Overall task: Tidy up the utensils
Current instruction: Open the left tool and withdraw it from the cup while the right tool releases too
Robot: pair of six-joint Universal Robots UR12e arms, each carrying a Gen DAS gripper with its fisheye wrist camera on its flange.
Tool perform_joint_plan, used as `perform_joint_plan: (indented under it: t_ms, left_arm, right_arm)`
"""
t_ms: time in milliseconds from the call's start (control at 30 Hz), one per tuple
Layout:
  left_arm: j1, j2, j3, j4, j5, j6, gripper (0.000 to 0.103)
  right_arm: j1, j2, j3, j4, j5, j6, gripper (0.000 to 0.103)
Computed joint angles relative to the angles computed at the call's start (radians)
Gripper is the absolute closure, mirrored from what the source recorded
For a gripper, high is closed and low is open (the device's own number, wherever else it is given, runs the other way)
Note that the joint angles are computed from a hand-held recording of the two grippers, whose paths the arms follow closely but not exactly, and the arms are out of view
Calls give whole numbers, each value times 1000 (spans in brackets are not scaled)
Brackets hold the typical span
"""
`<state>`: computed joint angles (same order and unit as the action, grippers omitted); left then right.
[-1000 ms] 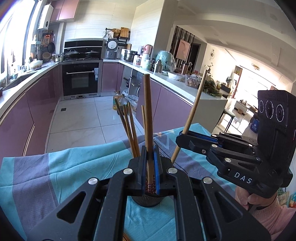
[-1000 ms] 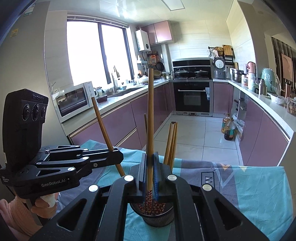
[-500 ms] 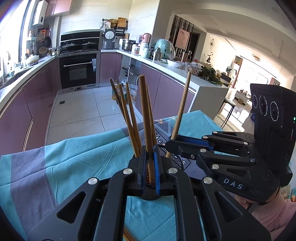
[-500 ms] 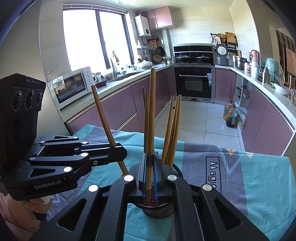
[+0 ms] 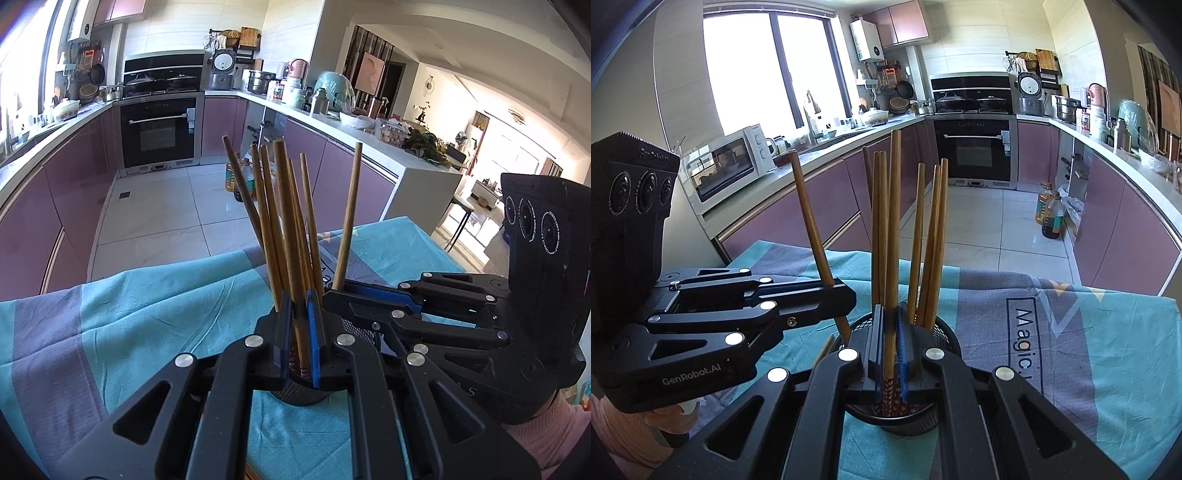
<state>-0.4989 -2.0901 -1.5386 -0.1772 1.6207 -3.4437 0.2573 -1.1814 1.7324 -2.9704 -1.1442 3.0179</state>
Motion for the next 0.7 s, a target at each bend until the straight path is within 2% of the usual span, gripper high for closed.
perform_joint_plan:
  t_ms: [300,400,633,700]
  left_arm:
    - [9,-1,-30,33,-3,-24,94]
    - [8,5,-50,63,10,-32,89]
    - [-6,35,-124,135,109,-43,77]
    - [-8,46,-150,154,143,-49,73]
  right_arm:
    - [-6,-7,18,-17,10,17,95]
    - [-10,-13,30,-28,24,22,91]
    - [-19,-41,82,-67,94,2,82]
    - [-19,-53,99,-62,121,-30,73]
